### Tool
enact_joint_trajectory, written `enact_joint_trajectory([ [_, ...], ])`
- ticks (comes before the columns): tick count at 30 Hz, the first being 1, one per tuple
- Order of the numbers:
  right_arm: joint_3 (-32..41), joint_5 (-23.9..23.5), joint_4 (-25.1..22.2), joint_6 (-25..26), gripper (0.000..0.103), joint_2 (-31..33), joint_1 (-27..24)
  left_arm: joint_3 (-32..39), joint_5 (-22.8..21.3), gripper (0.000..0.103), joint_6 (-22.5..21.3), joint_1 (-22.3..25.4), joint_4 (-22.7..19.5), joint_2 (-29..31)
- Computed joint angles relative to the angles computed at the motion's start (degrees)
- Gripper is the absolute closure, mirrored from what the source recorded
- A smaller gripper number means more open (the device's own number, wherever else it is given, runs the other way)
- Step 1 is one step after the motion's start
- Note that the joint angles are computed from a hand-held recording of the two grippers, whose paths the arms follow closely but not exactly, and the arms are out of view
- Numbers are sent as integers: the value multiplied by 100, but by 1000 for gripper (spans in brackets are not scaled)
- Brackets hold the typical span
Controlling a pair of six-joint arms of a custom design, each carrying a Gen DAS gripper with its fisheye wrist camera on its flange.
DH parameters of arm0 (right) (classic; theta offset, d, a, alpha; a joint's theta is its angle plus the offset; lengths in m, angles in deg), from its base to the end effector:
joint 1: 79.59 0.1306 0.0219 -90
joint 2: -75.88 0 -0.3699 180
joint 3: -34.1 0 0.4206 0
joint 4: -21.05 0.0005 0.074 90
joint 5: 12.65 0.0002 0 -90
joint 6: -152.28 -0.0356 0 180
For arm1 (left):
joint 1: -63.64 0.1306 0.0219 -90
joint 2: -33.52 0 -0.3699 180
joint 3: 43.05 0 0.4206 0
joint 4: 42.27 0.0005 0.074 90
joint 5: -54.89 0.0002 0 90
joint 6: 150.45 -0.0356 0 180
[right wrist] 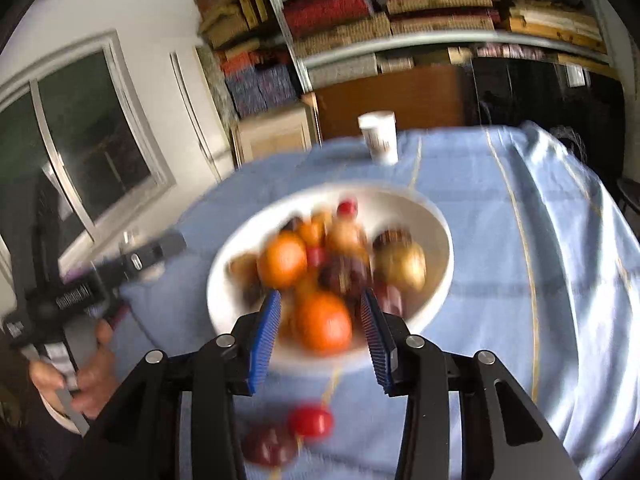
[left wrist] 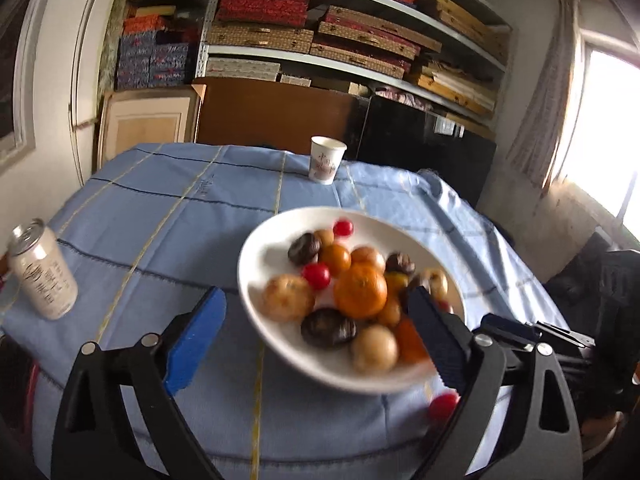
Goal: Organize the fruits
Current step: 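Grasp a red tomato with the right tool while the left tool approaches a dark red plum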
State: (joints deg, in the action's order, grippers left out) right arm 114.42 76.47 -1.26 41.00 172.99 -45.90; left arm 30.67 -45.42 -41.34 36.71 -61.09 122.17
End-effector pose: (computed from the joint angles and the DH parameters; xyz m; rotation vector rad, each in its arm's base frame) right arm 0.4620 0.3081 0.3069 -0.2578 2.2934 0.5226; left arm 0.4575 -0.2258 0.3313 0.0434 2.1611 -0.2720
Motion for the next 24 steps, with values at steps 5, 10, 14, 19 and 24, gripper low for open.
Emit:
enact_joint_trajectory([
  [5, -211, -445, -296, -300, 61, -73, -69, -268, -473, 5, -291, -371, -53, -194],
  [10, -318, -1060, -189, -435, 61, -112, -161, -358, -944, 5, -594, -580, -18, -224],
  [14, -195, -1065, -400, -296, 61, -8, -94, -280, -851, 5, -533, -539, -188, -171],
  [19, -85, -1025, -640, -183, 63, 90, -40, -270, -575, 5, -223, -369, -267, -199],
  [24, -68, -1095, -677, -201, 63, 127, -27, -275, -385, 5, -71, -287, -298, -220],
])
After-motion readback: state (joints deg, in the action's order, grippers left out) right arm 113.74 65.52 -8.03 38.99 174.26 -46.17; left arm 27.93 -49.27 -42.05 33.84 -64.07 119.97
